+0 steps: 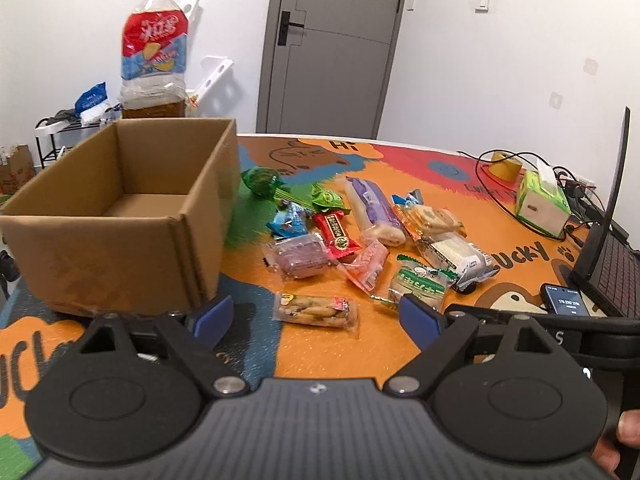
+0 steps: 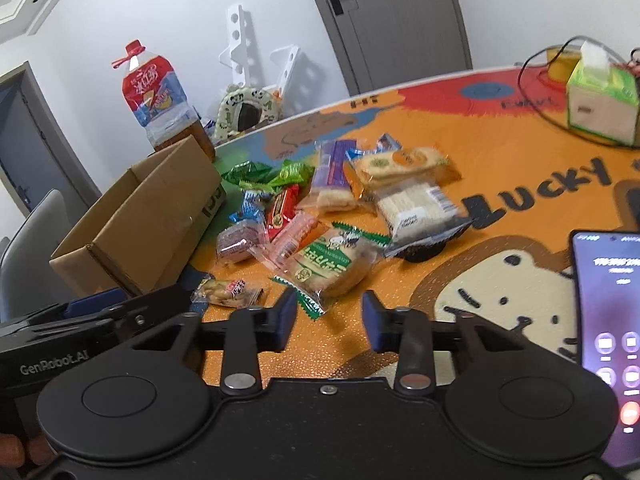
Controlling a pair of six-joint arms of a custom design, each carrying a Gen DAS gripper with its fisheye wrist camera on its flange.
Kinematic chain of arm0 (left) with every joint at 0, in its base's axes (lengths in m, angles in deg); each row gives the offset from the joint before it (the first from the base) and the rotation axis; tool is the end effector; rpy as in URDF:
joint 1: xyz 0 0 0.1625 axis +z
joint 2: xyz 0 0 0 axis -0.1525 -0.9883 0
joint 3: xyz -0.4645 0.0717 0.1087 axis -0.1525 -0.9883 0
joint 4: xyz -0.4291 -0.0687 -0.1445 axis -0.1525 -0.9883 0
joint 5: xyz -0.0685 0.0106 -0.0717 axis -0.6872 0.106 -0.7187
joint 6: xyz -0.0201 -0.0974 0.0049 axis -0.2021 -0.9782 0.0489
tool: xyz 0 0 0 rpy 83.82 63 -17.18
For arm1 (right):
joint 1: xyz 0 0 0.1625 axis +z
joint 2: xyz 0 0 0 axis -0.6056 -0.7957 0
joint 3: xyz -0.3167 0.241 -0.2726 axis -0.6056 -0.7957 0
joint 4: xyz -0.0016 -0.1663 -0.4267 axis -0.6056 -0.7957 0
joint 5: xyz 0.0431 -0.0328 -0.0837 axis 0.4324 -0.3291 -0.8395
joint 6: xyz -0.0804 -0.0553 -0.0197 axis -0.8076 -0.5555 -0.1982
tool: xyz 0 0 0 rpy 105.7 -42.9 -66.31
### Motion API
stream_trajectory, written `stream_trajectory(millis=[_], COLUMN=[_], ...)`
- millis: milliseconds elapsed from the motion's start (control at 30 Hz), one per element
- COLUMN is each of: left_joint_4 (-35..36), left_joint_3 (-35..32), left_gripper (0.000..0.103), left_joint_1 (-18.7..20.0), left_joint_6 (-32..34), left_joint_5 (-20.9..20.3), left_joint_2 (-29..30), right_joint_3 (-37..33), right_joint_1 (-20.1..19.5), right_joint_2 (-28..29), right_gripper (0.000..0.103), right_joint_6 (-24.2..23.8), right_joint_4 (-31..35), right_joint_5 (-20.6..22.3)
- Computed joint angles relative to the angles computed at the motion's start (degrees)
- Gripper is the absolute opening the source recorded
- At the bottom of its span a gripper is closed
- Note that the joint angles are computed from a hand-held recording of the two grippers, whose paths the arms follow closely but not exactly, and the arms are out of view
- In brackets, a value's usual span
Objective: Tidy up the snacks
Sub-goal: 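Grasp the green-wrapped bun with the right tool while the left tool grasps the peanut pack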
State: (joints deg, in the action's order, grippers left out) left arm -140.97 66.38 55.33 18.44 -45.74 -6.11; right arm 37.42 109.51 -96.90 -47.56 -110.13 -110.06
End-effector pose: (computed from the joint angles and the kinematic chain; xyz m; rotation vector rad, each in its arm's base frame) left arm -0.2997 -0.6184 -0.1078 0.5513 2.3182 -1.0818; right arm -0.0785 -0.6896 0.2923 0.3969 -2.5848 1.0262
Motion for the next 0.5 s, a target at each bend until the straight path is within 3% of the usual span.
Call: stream_trajectory(millis=[67,267,500], left_joint_4=[0.97,3.30,5.26], left_joint_3=[-0.92,-3.44,-5.52], left_gripper=[0.088,0.087,0.087], left_joint_1=[0.42,1.71,2.62], left_joint_6=[0.13,0.42,0.18], left_joint_5=[-0.48,-1.53,-1.46], left_joint_2=[0.37,1.44,2.59], right_joint_3=[-0.47,-2.31,-2.58], right_joint_1=[-0.16,-1.01,-1.35], right_joint_2=[0.31,1.06,0.82], right_gripper=[0.031,0.006,0.005], right_joint_6=[0.24,0.44,0.11], right_joint_4=[0.78,4.25,3.47], right_joint_5=[0.31,2.05,1.38])
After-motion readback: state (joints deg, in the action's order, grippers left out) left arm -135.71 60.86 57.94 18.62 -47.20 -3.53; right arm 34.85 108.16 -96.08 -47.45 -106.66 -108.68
